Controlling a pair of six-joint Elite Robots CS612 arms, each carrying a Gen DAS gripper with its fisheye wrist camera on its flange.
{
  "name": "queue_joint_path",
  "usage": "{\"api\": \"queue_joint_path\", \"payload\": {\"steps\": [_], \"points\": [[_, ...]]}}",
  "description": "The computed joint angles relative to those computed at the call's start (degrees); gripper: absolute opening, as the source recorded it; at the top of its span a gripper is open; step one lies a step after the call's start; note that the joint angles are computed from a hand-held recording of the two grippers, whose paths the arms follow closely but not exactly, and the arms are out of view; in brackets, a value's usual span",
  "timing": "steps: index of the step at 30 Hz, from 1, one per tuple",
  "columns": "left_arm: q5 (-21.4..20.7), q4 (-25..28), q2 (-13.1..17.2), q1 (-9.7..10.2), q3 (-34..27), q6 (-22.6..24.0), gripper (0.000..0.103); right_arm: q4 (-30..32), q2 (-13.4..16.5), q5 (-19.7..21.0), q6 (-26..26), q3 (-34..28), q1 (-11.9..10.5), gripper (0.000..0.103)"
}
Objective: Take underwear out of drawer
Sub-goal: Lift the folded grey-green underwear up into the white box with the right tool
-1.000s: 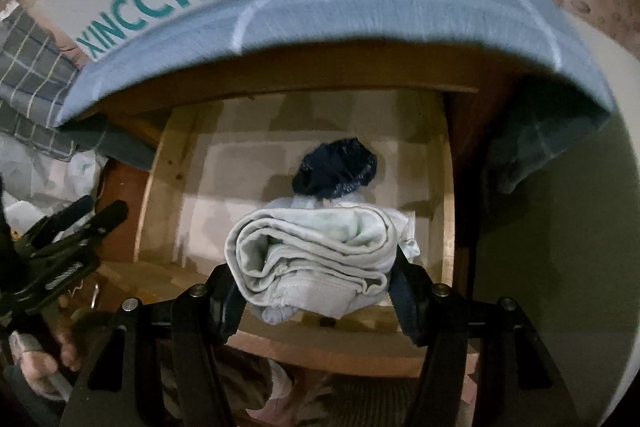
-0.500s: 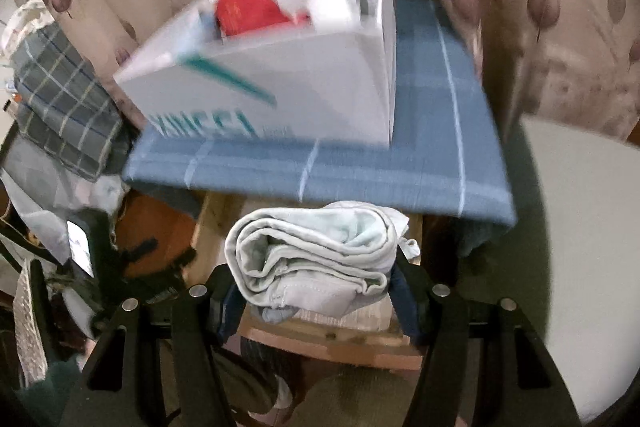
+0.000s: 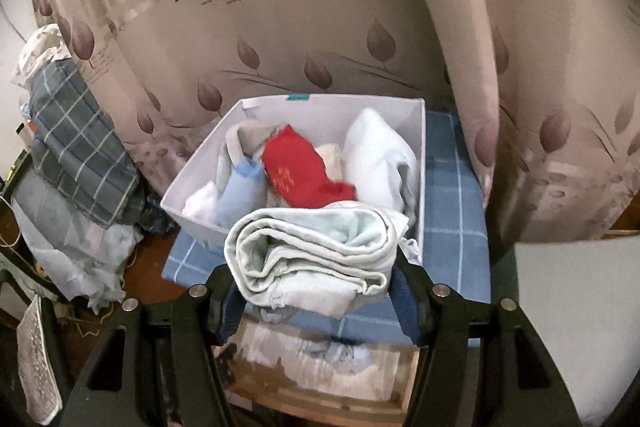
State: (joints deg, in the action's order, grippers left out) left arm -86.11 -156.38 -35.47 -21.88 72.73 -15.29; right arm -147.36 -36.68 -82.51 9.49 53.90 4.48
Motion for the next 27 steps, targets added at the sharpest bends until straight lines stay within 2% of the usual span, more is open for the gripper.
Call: {"api": "queue_joint_path", "payload": {"steps": [5, 10, 14, 21, 27], "points": [[-0.2, -0.4, 0.0, 0.04, 0.0, -0.4, 0.078, 6.9, 4.4, -2.5, -0.9, -8.3, 0.7, 0.059], [-0.6, -0.6, 0.0, 0.14, 0.1, -0.4, 0.078, 15.2, 8.8, -3.5, 0.9, -16.3, 1.0, 0.059], [-0.9, -1.0, 0.0, 0.27, 0.2, -0.8, 0.078, 19.1, 11.6, -4.0, 1.9, -20.6, 1.0, 0.059], [-1.3, -0.9, 0.1, 0.31, 0.0, -1.1, 0.078, 23.3, 14.8, -5.6, 2.4, -26.2, 1.3, 0.060], [-1.2, -0.9, 0.0, 0.26, 0.0, -1.1, 0.078, 24.4, 15.7, -6.3, 2.6, -27.2, 1.3, 0.062]]}}
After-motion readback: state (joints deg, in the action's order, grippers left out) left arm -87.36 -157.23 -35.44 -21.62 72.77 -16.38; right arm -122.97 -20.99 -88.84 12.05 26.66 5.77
